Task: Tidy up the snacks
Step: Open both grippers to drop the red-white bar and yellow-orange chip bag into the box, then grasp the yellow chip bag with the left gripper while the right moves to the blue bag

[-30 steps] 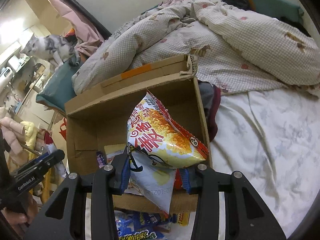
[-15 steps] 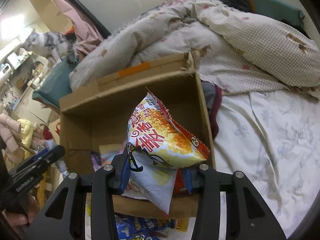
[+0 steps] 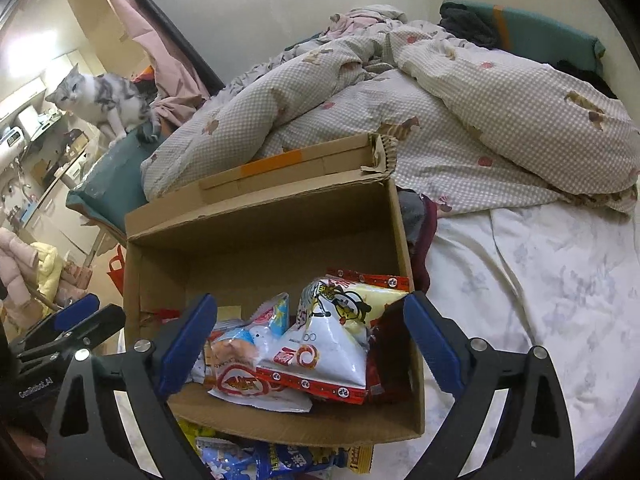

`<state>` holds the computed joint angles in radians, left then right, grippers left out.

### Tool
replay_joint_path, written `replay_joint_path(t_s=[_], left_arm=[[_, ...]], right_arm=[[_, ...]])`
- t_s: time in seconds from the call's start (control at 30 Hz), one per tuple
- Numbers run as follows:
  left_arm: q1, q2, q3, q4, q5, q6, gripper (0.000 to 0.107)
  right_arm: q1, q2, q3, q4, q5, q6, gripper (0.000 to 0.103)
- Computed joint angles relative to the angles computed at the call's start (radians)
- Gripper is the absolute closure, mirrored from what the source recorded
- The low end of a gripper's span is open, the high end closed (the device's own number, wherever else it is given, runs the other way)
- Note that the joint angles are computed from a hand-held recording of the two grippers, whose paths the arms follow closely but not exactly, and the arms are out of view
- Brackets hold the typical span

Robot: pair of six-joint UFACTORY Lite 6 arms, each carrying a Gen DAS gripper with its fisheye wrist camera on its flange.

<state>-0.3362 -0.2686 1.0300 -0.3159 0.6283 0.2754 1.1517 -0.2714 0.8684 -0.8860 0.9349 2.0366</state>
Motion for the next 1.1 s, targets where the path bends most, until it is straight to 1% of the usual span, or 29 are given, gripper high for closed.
replay_joint_path(t_s=[0.13, 0.23, 0.3, 0.4, 0.47, 0.57, 0.73, 0.83, 0.93, 1.0, 1.03, 1.1], left_arm=[[0.052, -0.003, 0.011, -0.016, 0.047, 0.018, 0.029], [0.119, -0.024, 0.015, -0.051, 0.096, 0.058, 0.029], [0.163, -0.034, 0.026, -0.068, 0.141, 0.086, 0.029], [0.246, -0.068, 0.014, -0.103, 0.206, 0.137, 0.029], [0.304, -0.097, -0.011, -0.11, 0.253, 0.156, 0.029], [0.368, -0.138, -0.052, -0.095, 0.31, 0.178, 0.029], [0.493, -0.199, -0.141, -0.094, 0.406, 0.226, 0.029], [0.562, -0.205, -0.187, -0.109, 0.442, 0.259, 0.029], [0.541, -0.172, -0.229, -0.086, 0.435, 0.235, 0.029], [0.523, -0.133, -0.247, -0.1, 0.429, 0.202, 0.029], [0.507, -0.123, -0.26, -0.113, 0.416, 0.182, 0.029], [0.435, -0.099, -0.287, -0.116, 0.36, 0.151, 0.029]], right_arm=[[0.019, -0.068, -0.034, -0.006, 0.022, 0.069, 0.006], [0.061, -0.108, -0.034, 0.003, 0.084, 0.11, 0.006], [0.11, -0.132, -0.024, 0.006, 0.137, 0.143, 0.006], [0.192, -0.152, 0.006, 0.031, 0.185, 0.184, 0.006], [0.259, -0.132, 0.035, 0.038, 0.228, 0.21, 0.006], [0.358, -0.095, 0.048, 0.037, 0.263, 0.288, 0.006], [0.489, -0.095, -0.032, 0.046, 0.208, 0.541, 0.006], [0.557, -0.105, -0.088, 0.038, 0.183, 0.705, 0.006], [0.61, -0.096, -0.132, 0.04, 0.152, 0.838, 0.006], [0.636, -0.092, -0.162, 0.04, 0.122, 0.906, 0.006], [0.638, -0.096, -0.177, 0.044, 0.1, 0.922, 0.006], [0.635, -0.098, -0.188, 0.05, 0.089, 0.924, 0.006]])
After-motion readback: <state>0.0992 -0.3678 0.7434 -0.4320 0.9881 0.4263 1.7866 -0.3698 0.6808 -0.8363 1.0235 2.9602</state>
